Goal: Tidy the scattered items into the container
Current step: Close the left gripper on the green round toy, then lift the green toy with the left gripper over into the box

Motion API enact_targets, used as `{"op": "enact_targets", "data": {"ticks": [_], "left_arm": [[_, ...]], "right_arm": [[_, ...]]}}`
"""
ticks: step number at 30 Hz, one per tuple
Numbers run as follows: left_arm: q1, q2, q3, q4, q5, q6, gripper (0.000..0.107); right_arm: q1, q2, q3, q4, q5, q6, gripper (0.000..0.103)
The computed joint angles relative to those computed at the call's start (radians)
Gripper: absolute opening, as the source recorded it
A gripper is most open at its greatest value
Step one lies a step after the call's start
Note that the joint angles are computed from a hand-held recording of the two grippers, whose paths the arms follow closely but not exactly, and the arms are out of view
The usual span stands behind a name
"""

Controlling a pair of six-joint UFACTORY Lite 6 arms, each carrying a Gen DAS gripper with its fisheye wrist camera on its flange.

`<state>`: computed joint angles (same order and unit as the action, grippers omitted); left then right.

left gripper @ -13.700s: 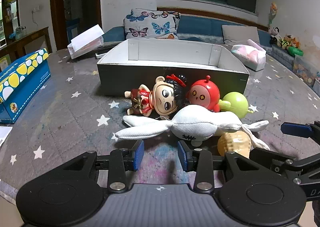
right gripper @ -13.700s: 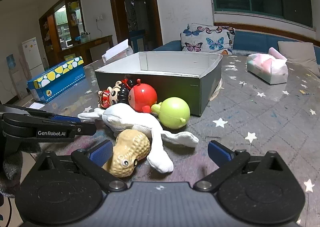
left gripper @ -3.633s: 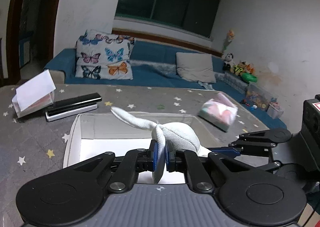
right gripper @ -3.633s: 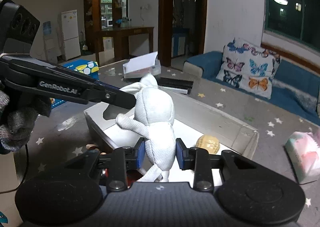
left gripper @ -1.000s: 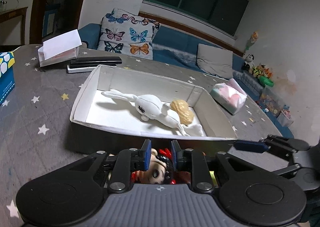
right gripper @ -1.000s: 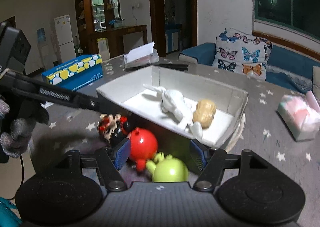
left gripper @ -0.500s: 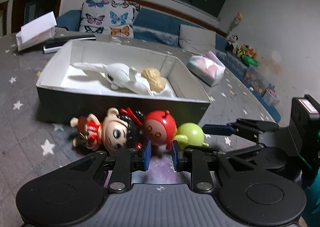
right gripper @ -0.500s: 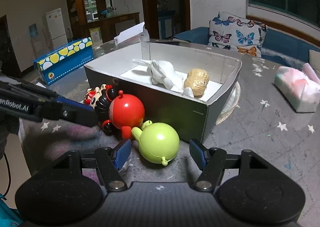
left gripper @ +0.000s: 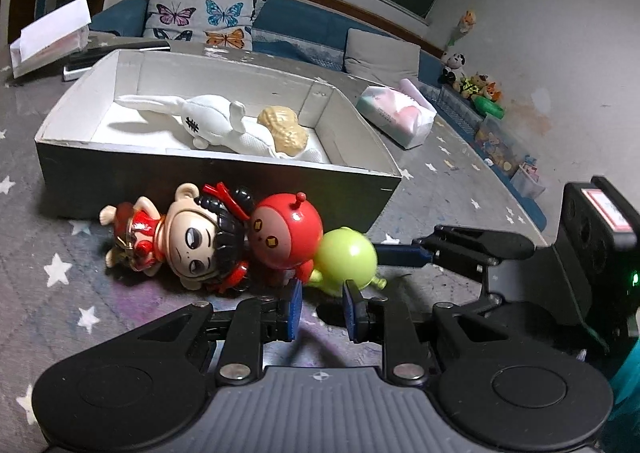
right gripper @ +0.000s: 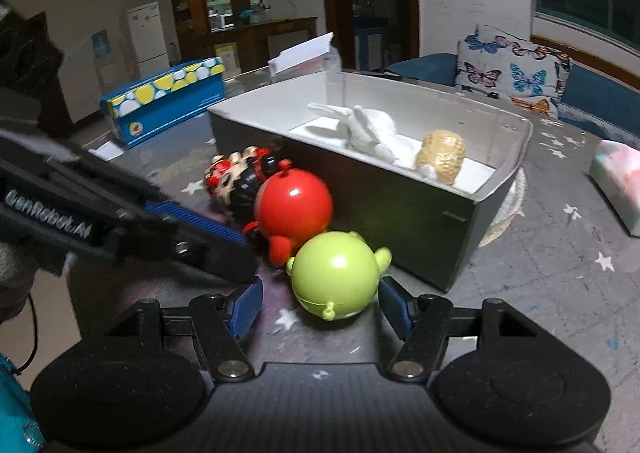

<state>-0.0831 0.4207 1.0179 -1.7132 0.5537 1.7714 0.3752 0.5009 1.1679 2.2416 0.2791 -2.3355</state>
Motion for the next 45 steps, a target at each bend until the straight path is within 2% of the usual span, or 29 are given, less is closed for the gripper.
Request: {"op": "enact_targets", "data": {"ticks": [8, 16, 26, 30, 45], "left_arm": [[0.008, 0.005, 0.002, 0.023, 0.031, -0.023, 0.025], [0.017, 0.017, 0.022, 0.045, 0.031, -0.058, 0.028], [0.041, 0.089, 0.106, 0.167, 0.086, -0.231, 0.030], [0.054, 0.107, 0.131, 0.189, 0.118, -0.274, 0.030], [0.050, 0.134, 0.160, 0.264, 0.164, -0.379, 0.036]], "right_arm": [[0.028, -0.040, -0.053, 0.027, 0.034, -0.052, 0.066], [0.000, -0.028, -0.053, -0.071, 0.090, 0.078, 0.066], [-0.009, 0.024, -0.020, 0.011, 0.100, 0.056, 0.063], [-0.018, 0.034, -0.017, 0.027, 0.115, 0.059, 0.049], [0.012, -0.042, -0.128, 0.228, 0.113, -0.126, 0.049]]}}
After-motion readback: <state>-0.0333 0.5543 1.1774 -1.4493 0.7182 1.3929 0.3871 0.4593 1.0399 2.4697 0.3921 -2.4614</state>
